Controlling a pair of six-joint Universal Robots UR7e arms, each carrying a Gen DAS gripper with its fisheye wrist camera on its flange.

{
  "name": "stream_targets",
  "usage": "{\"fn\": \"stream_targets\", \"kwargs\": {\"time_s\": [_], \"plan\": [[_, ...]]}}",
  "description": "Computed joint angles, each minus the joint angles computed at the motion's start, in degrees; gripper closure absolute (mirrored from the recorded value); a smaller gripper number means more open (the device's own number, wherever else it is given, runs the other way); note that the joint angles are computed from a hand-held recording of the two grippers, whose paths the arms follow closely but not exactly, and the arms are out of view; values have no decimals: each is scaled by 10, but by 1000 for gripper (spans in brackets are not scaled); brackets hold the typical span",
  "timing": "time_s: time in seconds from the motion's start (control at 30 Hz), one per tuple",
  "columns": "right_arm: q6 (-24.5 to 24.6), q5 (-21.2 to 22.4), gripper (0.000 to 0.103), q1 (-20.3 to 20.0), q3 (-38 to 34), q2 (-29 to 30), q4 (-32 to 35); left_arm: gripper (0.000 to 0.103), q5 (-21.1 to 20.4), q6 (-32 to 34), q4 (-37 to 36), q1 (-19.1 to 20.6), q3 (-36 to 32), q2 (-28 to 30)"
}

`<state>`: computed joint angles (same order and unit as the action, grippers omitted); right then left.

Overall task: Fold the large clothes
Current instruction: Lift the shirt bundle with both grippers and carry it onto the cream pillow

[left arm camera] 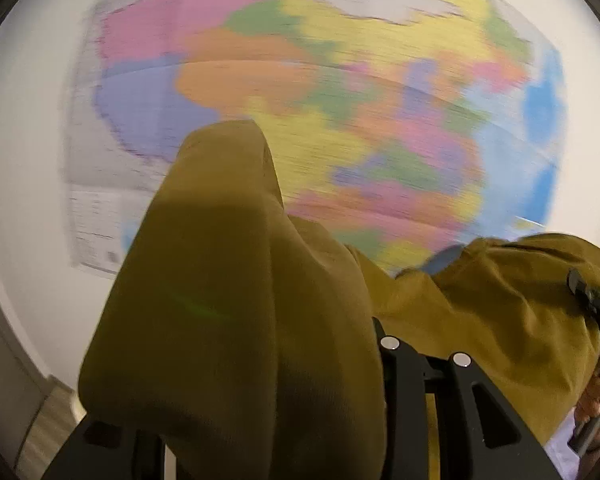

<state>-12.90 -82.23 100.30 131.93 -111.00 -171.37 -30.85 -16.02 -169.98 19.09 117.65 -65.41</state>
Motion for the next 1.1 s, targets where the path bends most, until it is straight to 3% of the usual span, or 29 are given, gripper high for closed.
{"fn": "stream_targets", "kwargs": {"time_s": [0.17, 0.23, 0.27, 0.3, 0.37, 0.43, 0.47, 0.53, 0.63, 0.83, 0.97, 1.1], "plan": [[11, 23, 88, 4, 5, 152, -87, 69, 40, 65, -85, 89, 6, -3], [0, -7, 87, 5, 15, 209, -98, 69, 57, 55, -91, 124, 16, 0], [-2, -10, 87, -5, 21, 235, -86, 69, 58, 19, -65, 148, 23, -2], [-1, -15, 86, -11, 27, 247, -80, 69, 41, -33, -26, 178, 33, -11], [1, -7, 78, -35, 45, 263, -77, 67, 47, -84, 11, 211, 50, -12], [-4, 4, 72, -56, 59, 257, -69, 53, 17, -96, -25, 233, 79, -22], [-10, 4, 69, -61, 61, 249, -58, 53, 2, -86, -53, 237, 92, -27], [-13, 0, 64, -60, 60, 235, -31, 46, 20, -83, -49, 229, 101, -34], [-27, -5, 55, -56, 60, 210, -4, 35, 93, -112, 34, 203, 97, -34], [-54, -4, 46, -71, 77, 137, 61, 23, 151, -197, 125, 148, 142, -81], [-100, -25, 45, -74, 82, 71, 120, 23, 177, -249, 187, 86, 195, -144], [-146, -48, 50, -72, 81, -1, 180, 18, 155, -200, 144, 36, 225, -162]]}}
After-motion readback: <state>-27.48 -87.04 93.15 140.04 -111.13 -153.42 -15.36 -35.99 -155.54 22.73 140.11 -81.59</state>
